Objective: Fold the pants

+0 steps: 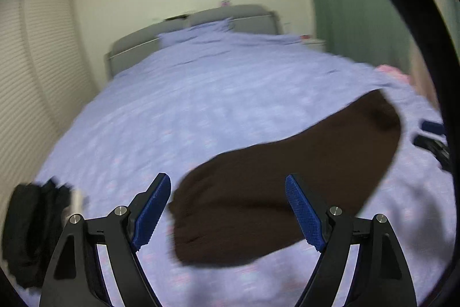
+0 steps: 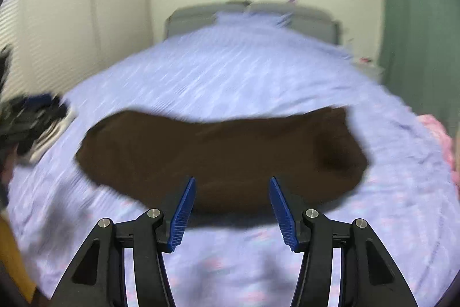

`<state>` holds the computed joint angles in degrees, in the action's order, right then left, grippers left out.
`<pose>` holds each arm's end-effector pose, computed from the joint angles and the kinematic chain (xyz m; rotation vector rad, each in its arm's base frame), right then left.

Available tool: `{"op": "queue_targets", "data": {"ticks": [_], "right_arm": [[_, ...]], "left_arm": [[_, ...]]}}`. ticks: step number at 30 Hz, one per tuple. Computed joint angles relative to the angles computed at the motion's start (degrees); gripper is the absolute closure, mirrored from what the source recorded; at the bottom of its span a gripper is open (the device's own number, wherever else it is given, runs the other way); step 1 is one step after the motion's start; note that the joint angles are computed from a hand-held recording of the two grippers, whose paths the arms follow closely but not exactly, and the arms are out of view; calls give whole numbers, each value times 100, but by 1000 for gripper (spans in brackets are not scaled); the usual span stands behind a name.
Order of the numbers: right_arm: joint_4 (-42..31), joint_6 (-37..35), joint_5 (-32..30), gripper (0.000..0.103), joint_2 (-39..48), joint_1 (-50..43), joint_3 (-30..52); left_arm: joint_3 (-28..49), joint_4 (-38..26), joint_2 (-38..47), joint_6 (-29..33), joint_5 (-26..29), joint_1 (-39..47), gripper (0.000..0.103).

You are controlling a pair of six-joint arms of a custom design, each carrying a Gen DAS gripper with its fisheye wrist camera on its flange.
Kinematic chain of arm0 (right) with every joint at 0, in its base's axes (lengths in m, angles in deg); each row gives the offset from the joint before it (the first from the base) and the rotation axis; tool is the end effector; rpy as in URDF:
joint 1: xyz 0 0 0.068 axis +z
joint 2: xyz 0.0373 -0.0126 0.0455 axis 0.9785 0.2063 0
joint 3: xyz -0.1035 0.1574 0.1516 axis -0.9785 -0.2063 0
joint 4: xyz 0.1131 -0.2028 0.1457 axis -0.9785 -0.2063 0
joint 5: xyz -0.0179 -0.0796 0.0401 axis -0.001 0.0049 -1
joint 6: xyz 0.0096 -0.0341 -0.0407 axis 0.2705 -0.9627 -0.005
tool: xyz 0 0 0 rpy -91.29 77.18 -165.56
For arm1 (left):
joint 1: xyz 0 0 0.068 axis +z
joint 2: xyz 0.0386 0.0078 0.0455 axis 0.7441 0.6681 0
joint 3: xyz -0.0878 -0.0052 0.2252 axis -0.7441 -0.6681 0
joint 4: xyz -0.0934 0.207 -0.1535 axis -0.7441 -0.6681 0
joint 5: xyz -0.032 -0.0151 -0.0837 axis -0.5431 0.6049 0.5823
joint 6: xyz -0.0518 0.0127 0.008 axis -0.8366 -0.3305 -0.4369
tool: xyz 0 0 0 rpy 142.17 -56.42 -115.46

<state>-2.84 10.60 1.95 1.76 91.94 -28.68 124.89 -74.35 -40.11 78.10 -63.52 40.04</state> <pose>0.1995 0.0503 0.2230 -0.3206 2.1363 0.1518 0.1703 -0.0203 0.2800 0.2124 2.1685 0.0975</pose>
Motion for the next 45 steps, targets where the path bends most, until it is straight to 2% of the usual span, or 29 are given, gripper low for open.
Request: {"op": "queue_targets", "data": {"ticks": [4,5,8,11,15,18,24,25,26,28,32,34,36,39,40,41,42,44,45], "right_arm": [[342,-190,-719,49,229,-1376,178],[471,-227,-961,49,380,-1692,236],[996,-246,-1440,49,971,-2310,398],[1318,-329,-1764,49,1830,-2546,851],[1358,-649,-2033,49,3033,-2542,1667],[1239,-843,-2110,49,3990,-2392,2406],[744,-1026,-1787,50,5452,-2099,3552],[609,-1060,-1756,56,5678,-2069,3728],[475,-1106,-1560,74,5848,-1997,3874],[686,-1242,-1110,78,5703,-1862,3699],[1172,-1067,-860,78,5365,-1874,3551],[1051,-1038,-550,78,5679,-1819,3936],[717,-1077,-557,78,6121,-1775,4404],[569,-1199,-362,72,6399,-1683,4611],[653,-1169,-334,66,6248,-1694,4453],[736,-1094,-383,56,6057,-1732,4282],[900,-998,-452,50,5790,-1792,4028],[1450,-817,-499,26,5102,-1915,3328],[1753,-727,-498,21,4786,-1974,2976]], "left_arm": [[267,707,893,-24,-93,-914,21],[403,727,1094,-198,-313,-1288,21],[765,1158,2094,-441,-191,-1508,23],[910,1395,2683,-773,-196,-1630,36],[870,1554,3018,-992,-296,-1700,37],[820,1638,3152,-904,-363,-1594,37],[808,1780,3550,-997,-506,-1440,38],[801,1789,3589,-966,-582,-1461,38],[784,1815,3631,-915,-670,-1496,38],[726,1931,3688,-848,-790,-1575,38],[661,2102,3834,-917,-922,-1579,38],[660,2147,3979,-1058,-1015,-1579,38],[678,2181,4117,-1156,-1029,-1588,38],[719,2202,4240,-1173,-1109,-1609,38],[724,2194,4251,-1185,-1137,-1613,38],[720,2177,4233,-1208,-1153,-1613,38],[718,2170,4205,-1236,-1142,-1611,38],[650,2160,4009,-1349,-1145,-1649,38],[575,2158,3851,-1380,-1153,-1673,38]]}}
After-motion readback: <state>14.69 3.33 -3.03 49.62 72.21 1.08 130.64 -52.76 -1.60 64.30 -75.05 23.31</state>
